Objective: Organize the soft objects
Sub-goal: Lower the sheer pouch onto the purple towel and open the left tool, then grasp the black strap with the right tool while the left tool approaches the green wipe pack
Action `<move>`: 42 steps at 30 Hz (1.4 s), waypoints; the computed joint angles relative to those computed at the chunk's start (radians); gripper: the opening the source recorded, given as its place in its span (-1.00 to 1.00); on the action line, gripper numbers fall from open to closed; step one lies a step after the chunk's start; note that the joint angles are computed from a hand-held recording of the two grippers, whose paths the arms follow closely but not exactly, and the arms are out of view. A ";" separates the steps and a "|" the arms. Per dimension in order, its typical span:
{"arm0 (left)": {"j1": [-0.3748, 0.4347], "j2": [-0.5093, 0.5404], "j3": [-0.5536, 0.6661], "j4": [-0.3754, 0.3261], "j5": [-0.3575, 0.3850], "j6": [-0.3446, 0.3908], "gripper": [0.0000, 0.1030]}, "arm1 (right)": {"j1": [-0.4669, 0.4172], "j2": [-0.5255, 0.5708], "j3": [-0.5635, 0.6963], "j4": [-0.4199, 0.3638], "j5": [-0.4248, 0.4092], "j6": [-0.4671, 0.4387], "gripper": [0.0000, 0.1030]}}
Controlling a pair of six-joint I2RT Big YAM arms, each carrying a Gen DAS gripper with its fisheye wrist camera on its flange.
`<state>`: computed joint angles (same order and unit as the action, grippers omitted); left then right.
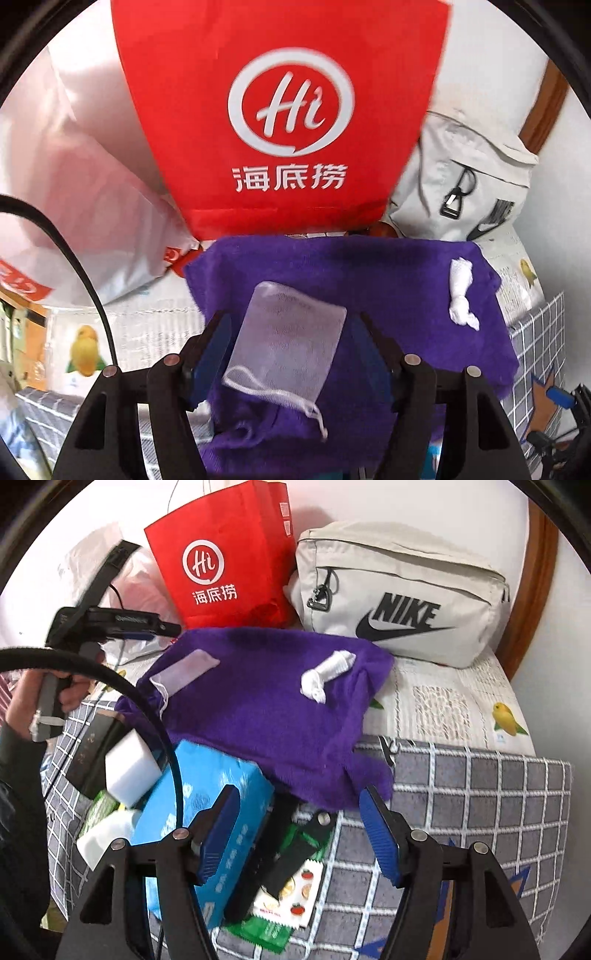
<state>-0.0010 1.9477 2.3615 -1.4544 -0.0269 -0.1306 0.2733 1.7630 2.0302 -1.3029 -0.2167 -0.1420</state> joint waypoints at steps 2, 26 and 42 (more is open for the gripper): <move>-0.008 -0.051 -0.058 0.030 -0.005 0.021 0.28 | -0.005 -0.017 -0.027 -0.001 0.009 0.004 0.30; -0.069 -0.428 -0.491 0.053 -0.088 0.047 0.32 | 0.027 -0.040 -0.245 0.162 0.068 0.026 0.00; -0.096 -0.508 -0.601 0.084 -0.061 0.049 0.36 | -0.030 -0.063 -0.263 0.087 0.040 -0.040 -0.01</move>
<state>-0.0974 1.4400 1.7601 -1.3703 -0.0876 -0.0819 0.2437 1.7004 1.7677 -1.2160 -0.1768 -0.1825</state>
